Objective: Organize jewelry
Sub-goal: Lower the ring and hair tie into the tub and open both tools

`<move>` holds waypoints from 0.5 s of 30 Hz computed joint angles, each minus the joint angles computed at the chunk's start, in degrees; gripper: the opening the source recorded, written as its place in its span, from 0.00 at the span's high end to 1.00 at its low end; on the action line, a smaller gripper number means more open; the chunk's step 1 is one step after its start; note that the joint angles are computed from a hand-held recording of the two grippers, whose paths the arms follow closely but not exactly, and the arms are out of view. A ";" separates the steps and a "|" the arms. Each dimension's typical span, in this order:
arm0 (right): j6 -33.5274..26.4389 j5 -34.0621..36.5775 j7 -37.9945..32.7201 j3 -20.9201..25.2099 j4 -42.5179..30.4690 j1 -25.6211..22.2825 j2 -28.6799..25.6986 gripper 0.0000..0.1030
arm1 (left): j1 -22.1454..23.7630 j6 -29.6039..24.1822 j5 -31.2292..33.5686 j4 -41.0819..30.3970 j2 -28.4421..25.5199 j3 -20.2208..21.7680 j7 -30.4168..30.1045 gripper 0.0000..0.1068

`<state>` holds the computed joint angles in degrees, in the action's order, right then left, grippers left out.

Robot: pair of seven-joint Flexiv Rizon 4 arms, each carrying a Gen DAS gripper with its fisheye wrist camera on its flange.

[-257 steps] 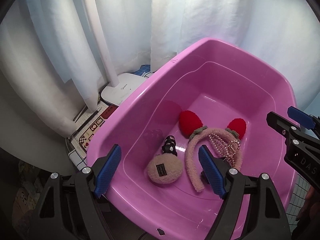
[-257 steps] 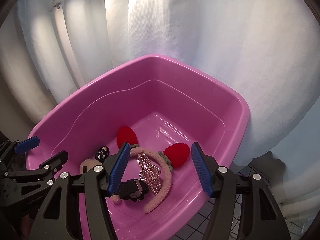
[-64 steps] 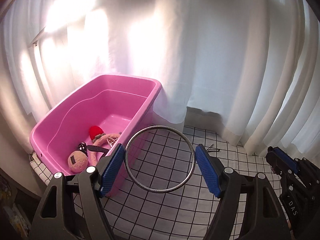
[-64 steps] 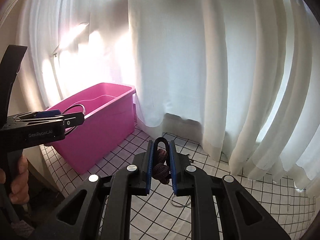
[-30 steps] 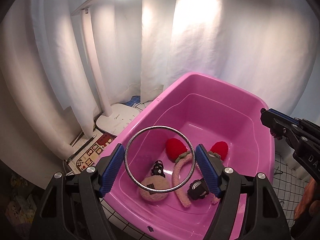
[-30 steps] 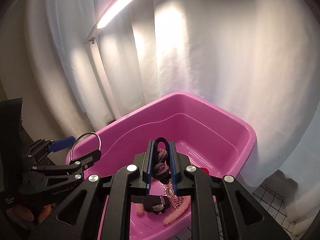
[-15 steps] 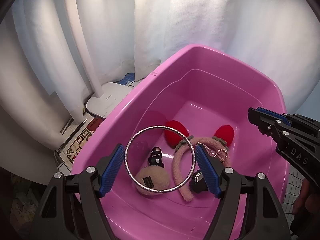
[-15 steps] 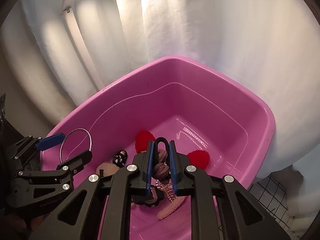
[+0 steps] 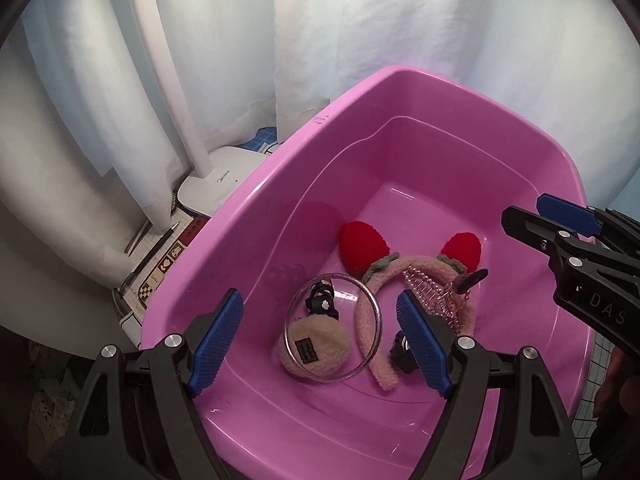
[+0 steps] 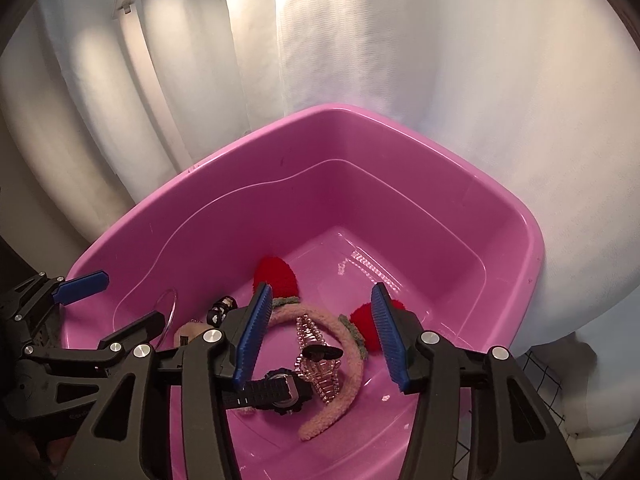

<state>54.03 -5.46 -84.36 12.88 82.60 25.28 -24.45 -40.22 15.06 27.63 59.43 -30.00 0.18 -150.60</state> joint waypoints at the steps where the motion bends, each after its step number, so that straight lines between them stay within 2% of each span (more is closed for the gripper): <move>1: -0.02 -0.15 0.14 -0.09 0.13 0.08 0.10 0.50 | -0.10 -0.14 0.14 0.05 0.10 0.07 -0.12 0.24; 15: 0.87 0.09 0.54 0.14 2.36 -0.34 2.09 0.49 | -1.25 -2.06 1.41 -0.84 0.22 -0.04 -0.69 0.22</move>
<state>54.90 -5.37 -83.82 13.02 84.95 24.94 -22.36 -41.47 13.00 29.05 58.59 -29.78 0.14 -151.29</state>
